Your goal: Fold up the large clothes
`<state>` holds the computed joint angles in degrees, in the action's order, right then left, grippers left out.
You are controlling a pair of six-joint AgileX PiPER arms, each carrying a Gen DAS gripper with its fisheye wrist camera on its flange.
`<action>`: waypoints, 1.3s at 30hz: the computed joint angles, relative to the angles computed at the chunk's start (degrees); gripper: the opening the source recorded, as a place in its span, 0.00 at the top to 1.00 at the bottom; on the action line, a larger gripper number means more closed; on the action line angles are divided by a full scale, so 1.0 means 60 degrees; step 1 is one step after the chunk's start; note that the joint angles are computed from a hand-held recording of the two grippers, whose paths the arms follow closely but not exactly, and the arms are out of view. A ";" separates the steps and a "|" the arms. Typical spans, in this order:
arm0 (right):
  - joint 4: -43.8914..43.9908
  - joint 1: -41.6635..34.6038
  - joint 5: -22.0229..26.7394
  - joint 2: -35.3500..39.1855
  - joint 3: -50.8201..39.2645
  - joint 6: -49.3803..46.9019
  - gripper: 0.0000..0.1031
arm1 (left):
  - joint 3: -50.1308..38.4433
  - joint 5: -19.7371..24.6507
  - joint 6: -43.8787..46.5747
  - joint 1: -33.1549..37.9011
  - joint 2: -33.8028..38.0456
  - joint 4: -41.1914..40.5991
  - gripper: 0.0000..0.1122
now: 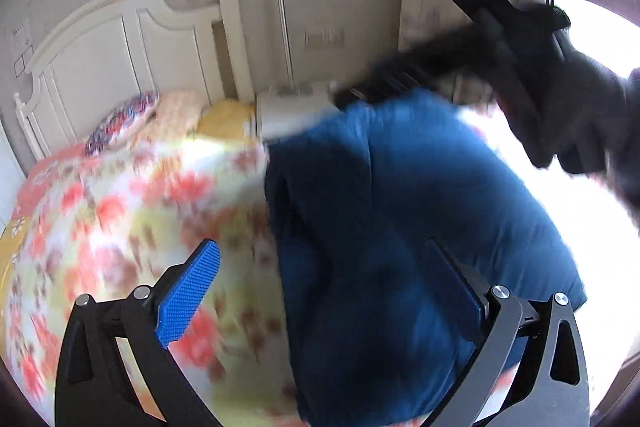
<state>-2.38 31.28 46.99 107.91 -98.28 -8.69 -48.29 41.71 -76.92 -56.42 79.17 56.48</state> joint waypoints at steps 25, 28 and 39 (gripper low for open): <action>-0.2849 0.1733 0.0723 0.2606 -0.1603 0.2057 0.68 | 0.2262 -0.1394 -0.5495 0.0040 -0.0218 0.2366 0.12; -0.2081 0.1471 0.0021 0.1715 -0.0695 0.1568 0.68 | 0.2235 -0.1378 -0.5154 0.0012 -0.0305 0.2244 0.12; 0.7000 -0.3194 -0.2179 -0.4321 0.4744 -0.5521 0.03 | -0.0354 0.2100 -0.1975 -0.1139 -0.2226 0.1472 0.12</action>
